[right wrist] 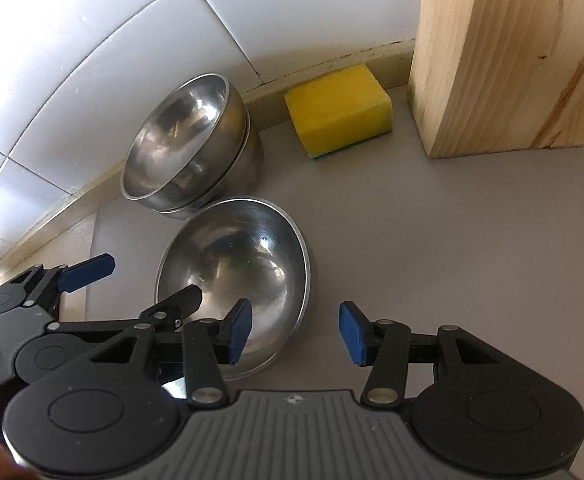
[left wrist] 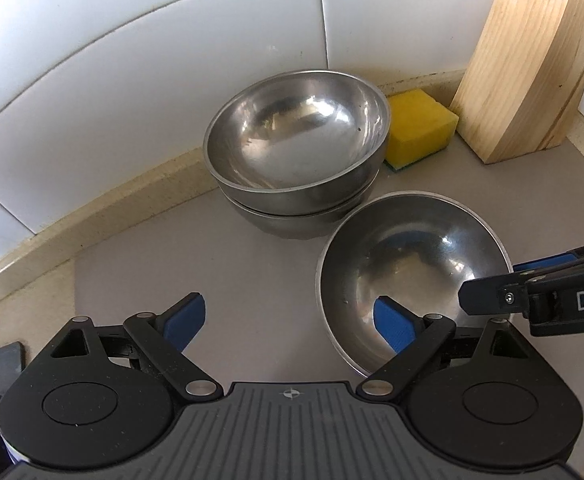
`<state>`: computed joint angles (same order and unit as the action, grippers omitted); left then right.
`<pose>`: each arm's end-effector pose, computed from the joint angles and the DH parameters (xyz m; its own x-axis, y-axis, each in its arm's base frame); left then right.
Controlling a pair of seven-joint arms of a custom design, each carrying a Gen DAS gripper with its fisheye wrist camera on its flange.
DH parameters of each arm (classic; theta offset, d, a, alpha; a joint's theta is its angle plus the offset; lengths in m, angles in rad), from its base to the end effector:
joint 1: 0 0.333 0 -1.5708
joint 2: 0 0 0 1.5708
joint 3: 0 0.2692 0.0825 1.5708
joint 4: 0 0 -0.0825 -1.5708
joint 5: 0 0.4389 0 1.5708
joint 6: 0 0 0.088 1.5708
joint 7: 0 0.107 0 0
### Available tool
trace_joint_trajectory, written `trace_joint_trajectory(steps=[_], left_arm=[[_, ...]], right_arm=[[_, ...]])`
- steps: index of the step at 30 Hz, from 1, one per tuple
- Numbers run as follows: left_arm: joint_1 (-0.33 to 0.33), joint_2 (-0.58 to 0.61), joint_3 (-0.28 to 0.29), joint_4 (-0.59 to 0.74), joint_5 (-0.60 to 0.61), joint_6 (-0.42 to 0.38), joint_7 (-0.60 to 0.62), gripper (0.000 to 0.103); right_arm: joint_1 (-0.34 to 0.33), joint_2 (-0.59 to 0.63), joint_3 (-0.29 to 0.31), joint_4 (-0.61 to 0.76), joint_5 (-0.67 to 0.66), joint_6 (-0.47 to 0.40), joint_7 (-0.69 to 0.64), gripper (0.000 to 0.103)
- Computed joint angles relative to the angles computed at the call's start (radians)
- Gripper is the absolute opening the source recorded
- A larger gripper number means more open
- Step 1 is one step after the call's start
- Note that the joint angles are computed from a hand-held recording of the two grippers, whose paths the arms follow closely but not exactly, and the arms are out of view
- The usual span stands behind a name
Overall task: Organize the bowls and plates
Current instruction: 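Move both tools to the remaining steel bowl on the mat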
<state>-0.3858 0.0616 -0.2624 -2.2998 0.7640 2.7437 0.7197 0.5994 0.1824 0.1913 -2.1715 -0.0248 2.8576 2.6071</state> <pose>0.4455 -0.3727 0.2701 -0.3892 -0.9072 -0.1600 -0.7648 0.4150 -0.4928 0.4410 0.4473 0.2825 -0.1592 -0.8903 -0.4267 -0.9318 0.2783 -0.2330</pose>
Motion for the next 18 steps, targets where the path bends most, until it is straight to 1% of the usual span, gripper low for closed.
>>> trace_joint_trajectory(steps=[18], left_arm=[[-0.014, 0.066, 0.019, 0.043, -0.025, -0.016, 0.034, 0.089]], right_arm=[[-0.004, 0.066, 0.006, 0.054, 0.049, -0.029, -0.055, 0.029]])
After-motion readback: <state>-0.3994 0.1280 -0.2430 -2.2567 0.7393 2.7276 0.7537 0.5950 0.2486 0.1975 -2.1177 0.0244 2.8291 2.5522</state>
